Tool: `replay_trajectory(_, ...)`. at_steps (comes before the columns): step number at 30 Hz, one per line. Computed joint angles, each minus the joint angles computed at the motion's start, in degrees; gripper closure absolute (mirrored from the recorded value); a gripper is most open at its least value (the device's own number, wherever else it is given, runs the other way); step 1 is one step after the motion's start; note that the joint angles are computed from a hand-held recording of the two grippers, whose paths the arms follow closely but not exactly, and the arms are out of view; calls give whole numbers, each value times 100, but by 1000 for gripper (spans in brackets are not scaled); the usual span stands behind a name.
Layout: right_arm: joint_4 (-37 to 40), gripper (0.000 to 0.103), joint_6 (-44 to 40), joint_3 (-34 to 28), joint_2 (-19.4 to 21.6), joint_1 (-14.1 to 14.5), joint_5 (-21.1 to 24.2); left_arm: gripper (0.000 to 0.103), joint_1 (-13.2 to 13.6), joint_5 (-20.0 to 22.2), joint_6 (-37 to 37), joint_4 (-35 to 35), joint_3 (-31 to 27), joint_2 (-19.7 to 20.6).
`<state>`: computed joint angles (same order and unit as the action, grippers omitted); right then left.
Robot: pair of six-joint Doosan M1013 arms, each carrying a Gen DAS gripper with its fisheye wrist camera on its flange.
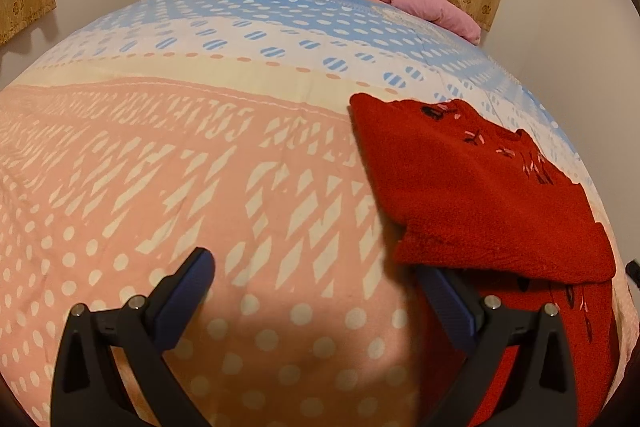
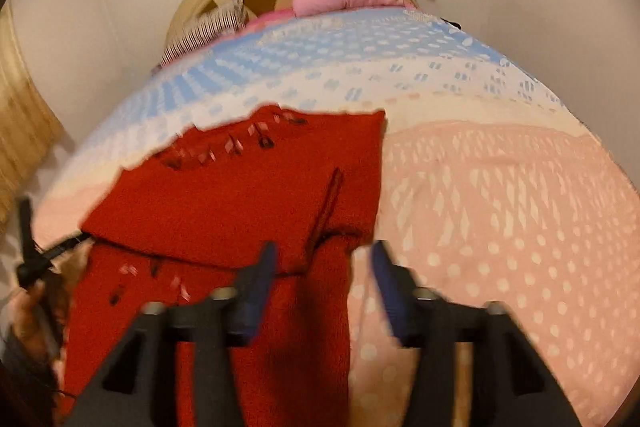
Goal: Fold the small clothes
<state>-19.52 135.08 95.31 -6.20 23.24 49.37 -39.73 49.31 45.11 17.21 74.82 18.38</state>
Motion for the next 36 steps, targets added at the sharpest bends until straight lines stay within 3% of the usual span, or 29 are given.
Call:
replay_trajectory(4,422,47,-430,-127,153,-167,-346,0,-4,35,-24,32,-4,1)
replay_trajectory(9,1120,49,-1153,-576,737,-468,244,0,-60,223,-335,359,-39,19)
replay_trajectory(10,1340,72,-1315,-586,775,-522,269,0,-66,237,-433,423,-26,10)
replay_trajectory(11,1321,86,-1380,-625,824,-506,303,0,-56,211,-506,434,3,-10)
replay_trajectory(13,1092,93,-1455,-674,818,-412,288,0,-42,176,-518,379,28,-24)
replay_trajectory(15,594,94,-1459,-780,778,-246,224,0,-50,242,-503,396,-2,-2)
replay_trajectory(20,-956,94,-1038,-1034,761,64,145,0,-101,454,-478,519,-96,57)
replay_trajectory(22,-883,94,-1066,-1087,811,7,167,0,-92,450,-480,508,-100,60)
replay_trajectory(24,-265,93,-1335,-1160,954,-174,389,0,-93,461,-473,517,-101,61)
replay_trajectory(26,109,81,-1411,-1172,1123,-316,813,0,-94,379,-556,569,-36,12)
replay_trajectory(27,89,66,-1385,-1172,1195,-334,1070,0,-108,295,-723,680,21,-26)
replay_trajectory(28,-27,58,-1271,-1100,1195,-326,1160,0,-100,185,-837,715,102,-88)
replay_trajectory(30,54,58,-1085,-796,973,-371,741,0,-86,-11,-1247,860,297,-252)
replay_trajectory(33,-240,57,-855,-678,798,-287,517,0,-158,-283,-1918,1558,459,-410)
replay_trajectory(36,-71,52,-1130,-669,704,-237,18,0,-156,-212,-1432,1283,92,-234)
